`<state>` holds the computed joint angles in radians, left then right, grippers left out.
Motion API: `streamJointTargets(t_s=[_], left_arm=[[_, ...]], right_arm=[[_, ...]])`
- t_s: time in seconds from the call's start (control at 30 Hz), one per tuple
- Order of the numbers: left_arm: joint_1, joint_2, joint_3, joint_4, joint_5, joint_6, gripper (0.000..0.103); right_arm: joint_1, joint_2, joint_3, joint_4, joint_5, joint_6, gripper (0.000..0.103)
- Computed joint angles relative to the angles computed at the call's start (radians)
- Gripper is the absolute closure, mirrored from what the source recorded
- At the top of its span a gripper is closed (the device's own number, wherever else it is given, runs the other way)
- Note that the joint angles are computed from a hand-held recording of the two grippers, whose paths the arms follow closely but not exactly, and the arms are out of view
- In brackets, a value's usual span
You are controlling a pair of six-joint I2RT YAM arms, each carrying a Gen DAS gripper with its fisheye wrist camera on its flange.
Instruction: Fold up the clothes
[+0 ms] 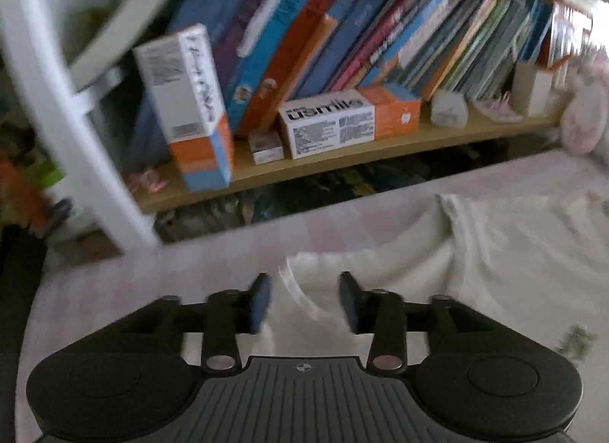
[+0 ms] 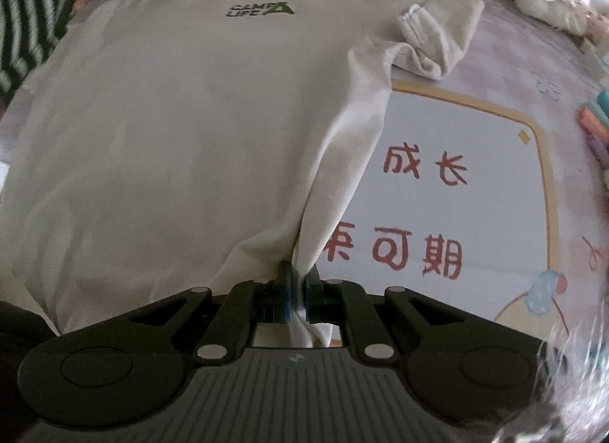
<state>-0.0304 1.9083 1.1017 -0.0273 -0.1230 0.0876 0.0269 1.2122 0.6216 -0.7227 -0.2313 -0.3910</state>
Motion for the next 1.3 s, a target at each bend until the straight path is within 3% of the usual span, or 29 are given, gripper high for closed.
streamJointTargets(t_s=[0.1, 0.2, 0.33, 0.4, 0.5, 0.7, 0.9, 1.03, 1.13, 1.2, 1.3], left_arm=[[0.004, 0.092, 0.086, -0.008, 0.022, 0.106, 0.042], [0.027, 0.140, 0.139, -0.044, 0.077, 0.180, 0.042], [0.073, 0.197, 0.229, -0.133, 0.168, 0.165, 0.043], [0.097, 0.223, 0.278, -0.179, 0.220, 0.139, 0.059], [0.124, 0.251, 0.330, -0.223, 0.270, 0.112, 0.096], [0.130, 0.285, 0.354, -0.184, 0.239, 0.000, 0.100], [0.105, 0.251, 0.321, -0.119, 0.208, 0.003, 0.083], [0.066, 0.208, 0.285, -0.055, 0.314, 0.012, 0.047], [0.014, 0.255, 0.357, -0.107, 0.373, 0.021, 0.046], [-0.017, 0.315, 0.431, -0.160, 0.387, -0.030, 0.046], [-0.047, 0.349, 0.444, -0.131, 0.361, -0.086, 0.049]], right_arm=[[0.019, -0.008, 0.001, -0.006, 0.027, 0.047, 0.097], [0.018, -0.006, 0.005, -0.009, 0.031, 0.079, 0.097], [0.018, 0.002, 0.013, -0.010, 0.032, 0.103, 0.097], [0.023, 0.006, 0.017, -0.011, 0.036, 0.113, 0.097], [0.038, 0.006, 0.019, -0.009, 0.048, 0.139, 0.097], [0.060, -0.046, -0.001, -0.032, 0.080, 0.180, 0.097], [0.060, -0.065, -0.007, -0.044, 0.093, 0.186, 0.096], [0.062, -0.086, -0.011, -0.058, 0.096, 0.196, 0.096], [0.057, -0.096, -0.016, -0.061, 0.092, 0.198, 0.096], [0.050, -0.106, -0.022, -0.062, 0.087, 0.202, 0.096], [0.045, -0.125, -0.032, -0.064, 0.084, 0.207, 0.096]])
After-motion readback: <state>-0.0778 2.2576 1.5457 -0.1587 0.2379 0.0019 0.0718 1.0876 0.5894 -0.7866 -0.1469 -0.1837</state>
